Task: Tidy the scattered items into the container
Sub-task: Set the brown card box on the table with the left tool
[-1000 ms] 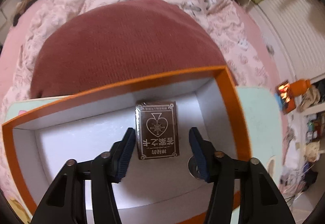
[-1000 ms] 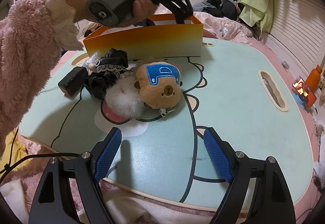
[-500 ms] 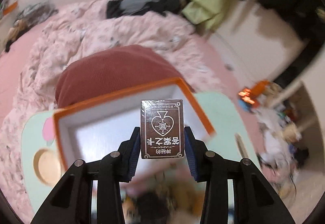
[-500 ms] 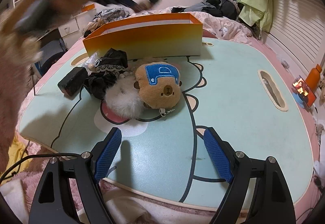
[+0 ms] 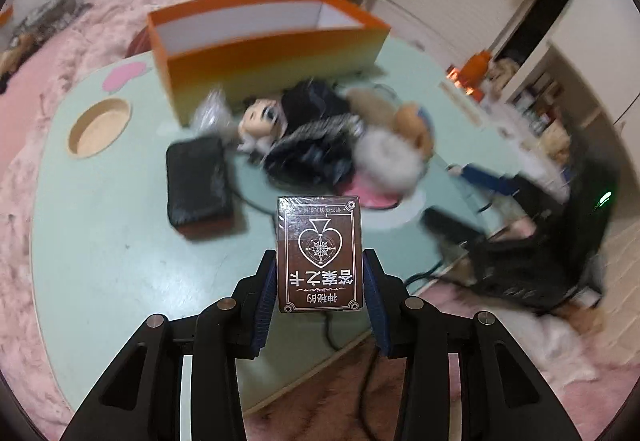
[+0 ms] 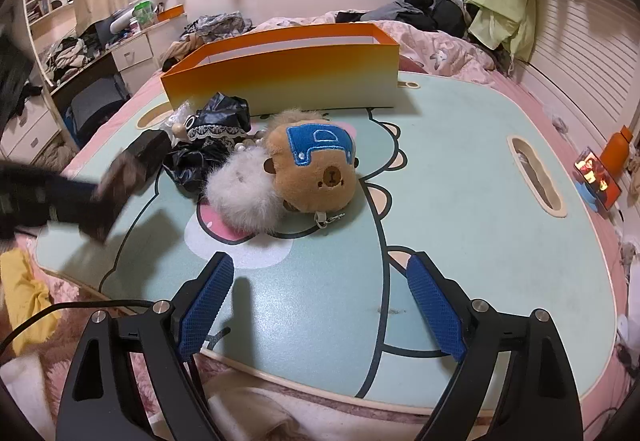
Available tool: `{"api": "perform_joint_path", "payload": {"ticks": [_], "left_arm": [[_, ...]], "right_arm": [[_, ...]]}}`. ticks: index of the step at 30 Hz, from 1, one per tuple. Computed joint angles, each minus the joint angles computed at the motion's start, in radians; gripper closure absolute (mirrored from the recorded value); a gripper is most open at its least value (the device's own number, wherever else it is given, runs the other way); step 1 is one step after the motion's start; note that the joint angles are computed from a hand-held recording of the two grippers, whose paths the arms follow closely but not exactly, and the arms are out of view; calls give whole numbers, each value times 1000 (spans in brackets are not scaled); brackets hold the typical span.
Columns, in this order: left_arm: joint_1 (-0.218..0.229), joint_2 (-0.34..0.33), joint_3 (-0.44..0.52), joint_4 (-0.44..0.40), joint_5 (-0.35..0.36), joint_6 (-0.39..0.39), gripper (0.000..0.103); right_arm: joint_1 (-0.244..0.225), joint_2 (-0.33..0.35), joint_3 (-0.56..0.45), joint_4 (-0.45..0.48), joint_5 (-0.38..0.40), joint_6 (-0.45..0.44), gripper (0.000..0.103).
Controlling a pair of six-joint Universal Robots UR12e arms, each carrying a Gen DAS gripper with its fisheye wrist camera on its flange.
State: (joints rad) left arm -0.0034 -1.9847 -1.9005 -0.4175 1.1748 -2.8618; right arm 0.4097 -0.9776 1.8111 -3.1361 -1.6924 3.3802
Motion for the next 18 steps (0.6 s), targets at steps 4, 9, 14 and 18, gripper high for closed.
{"api": "perform_joint_path", "payload": {"ticks": [4,9,14,18], "left_arm": [[-10,-33,-1,96,40,-45,64],[1,-52,-8,183,5,-137,41],[4,-34,-30,229,2,-101,37],[22,-21,-48,279,9,-111,35]], "right_arm": [[2,1,-3,9,-9,-6,13],[1,0,-2,12,-8,-7,12],[5,-2,-18,63,-25,-7,12],[8,-11,-31,60,-57,-31,12]]}}
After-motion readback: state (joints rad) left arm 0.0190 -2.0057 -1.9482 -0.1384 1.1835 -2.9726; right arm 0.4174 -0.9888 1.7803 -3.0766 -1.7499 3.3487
